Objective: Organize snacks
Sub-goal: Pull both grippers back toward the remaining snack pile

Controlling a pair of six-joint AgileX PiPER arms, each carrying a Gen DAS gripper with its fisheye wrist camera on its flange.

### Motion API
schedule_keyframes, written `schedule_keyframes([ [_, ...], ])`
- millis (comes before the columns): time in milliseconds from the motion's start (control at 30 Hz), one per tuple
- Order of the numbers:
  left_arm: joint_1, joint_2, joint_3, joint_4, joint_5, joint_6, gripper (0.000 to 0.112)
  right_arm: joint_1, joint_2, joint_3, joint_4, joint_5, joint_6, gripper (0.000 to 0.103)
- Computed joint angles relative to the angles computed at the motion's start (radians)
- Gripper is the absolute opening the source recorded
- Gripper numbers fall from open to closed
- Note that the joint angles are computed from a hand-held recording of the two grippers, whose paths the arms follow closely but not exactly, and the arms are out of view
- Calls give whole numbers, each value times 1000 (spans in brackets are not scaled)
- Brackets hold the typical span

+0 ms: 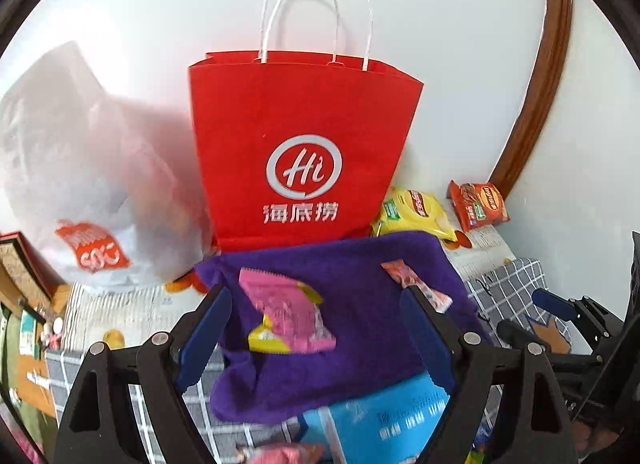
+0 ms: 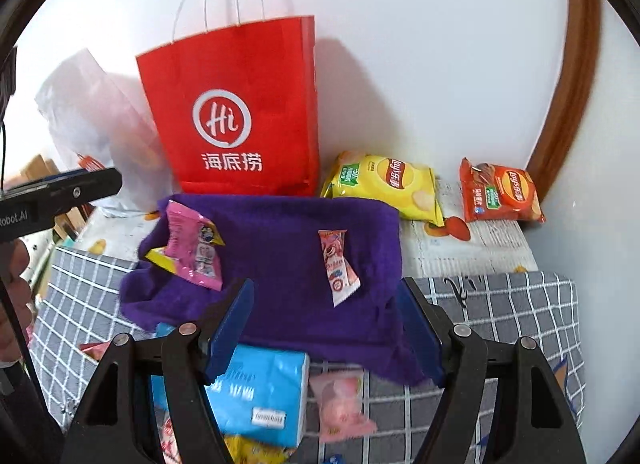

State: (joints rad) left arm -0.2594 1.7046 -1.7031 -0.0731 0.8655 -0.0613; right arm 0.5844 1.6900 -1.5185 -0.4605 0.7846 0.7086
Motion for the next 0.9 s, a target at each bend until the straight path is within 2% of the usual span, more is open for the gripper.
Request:
schedule_keyframes([
  [200, -16, -137, 170, 20, -2, -33, 86, 31, -126, 156, -40, -36, 105, 73],
  [333, -39, -240, 311, 71, -31, -71, 86, 70, -207, 269, -87, -61, 210, 73],
  [633, -45, -432, 529, 47, -56, -34, 86, 233, -321, 454, -266, -10, 491, 73],
  [900, -1, -506, 610, -26, -65, 44, 86, 314, -358, 547, -301, 24, 604, 73],
])
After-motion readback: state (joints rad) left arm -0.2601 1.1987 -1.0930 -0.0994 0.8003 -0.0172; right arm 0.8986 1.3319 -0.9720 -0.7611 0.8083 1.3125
